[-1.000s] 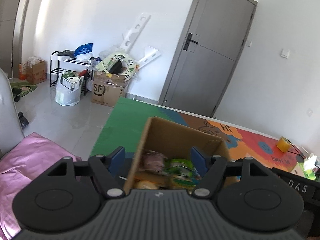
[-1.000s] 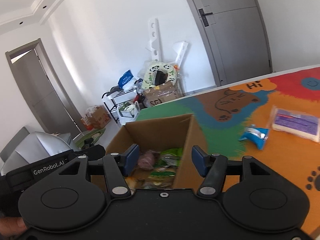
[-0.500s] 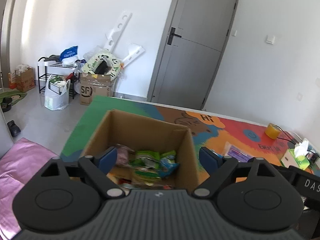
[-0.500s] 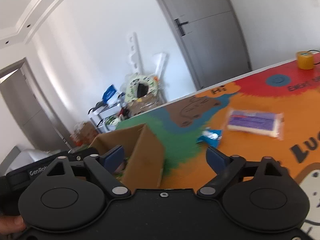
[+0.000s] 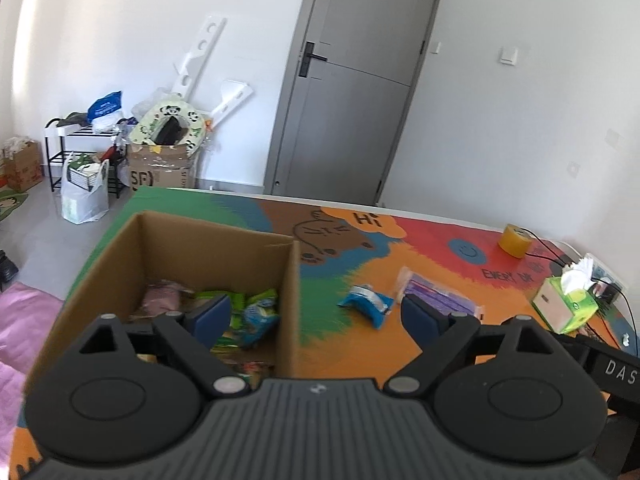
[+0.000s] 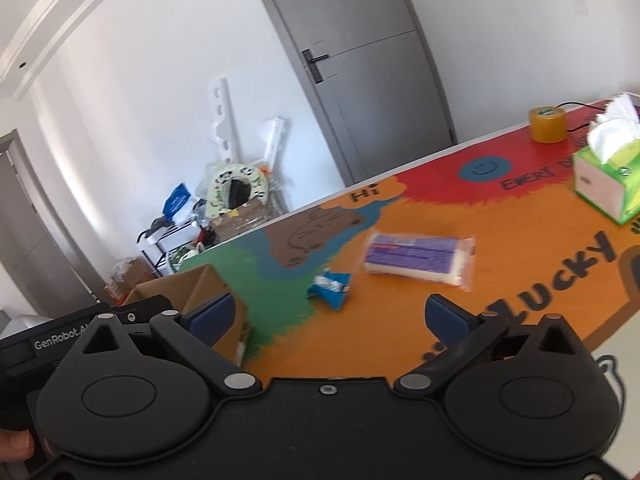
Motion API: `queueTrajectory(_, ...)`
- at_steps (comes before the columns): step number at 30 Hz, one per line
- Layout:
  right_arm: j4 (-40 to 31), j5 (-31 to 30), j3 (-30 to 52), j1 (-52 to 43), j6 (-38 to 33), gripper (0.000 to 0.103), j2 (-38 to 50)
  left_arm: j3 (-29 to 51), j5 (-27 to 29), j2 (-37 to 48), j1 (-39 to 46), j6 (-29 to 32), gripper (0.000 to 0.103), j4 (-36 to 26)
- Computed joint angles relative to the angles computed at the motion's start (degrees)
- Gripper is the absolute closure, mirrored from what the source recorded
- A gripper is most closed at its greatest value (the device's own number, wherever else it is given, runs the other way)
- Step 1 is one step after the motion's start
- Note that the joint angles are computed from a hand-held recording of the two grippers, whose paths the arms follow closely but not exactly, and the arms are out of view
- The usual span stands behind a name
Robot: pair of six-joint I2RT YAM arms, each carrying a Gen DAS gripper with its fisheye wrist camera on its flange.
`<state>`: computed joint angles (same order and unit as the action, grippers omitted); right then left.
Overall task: Organize snacks
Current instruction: 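Move both tools back over the blue pack and purple wafer pack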
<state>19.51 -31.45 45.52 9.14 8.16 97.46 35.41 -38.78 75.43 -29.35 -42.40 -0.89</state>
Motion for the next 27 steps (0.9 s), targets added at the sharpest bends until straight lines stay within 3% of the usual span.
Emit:
queueTrajectory(15,0.7,-2.0,4.7,-8.3,-0.9,0.000,7.0,9.8,2.9,14.5,-1.4,3.0,0.012,5.0)
queueTrajectory(27,-1.9,-3.0,14.6,-9.2,-2.1,0.005,16.7,19.3,5.0,26.2,1.3,3.7,0.012,5.2)
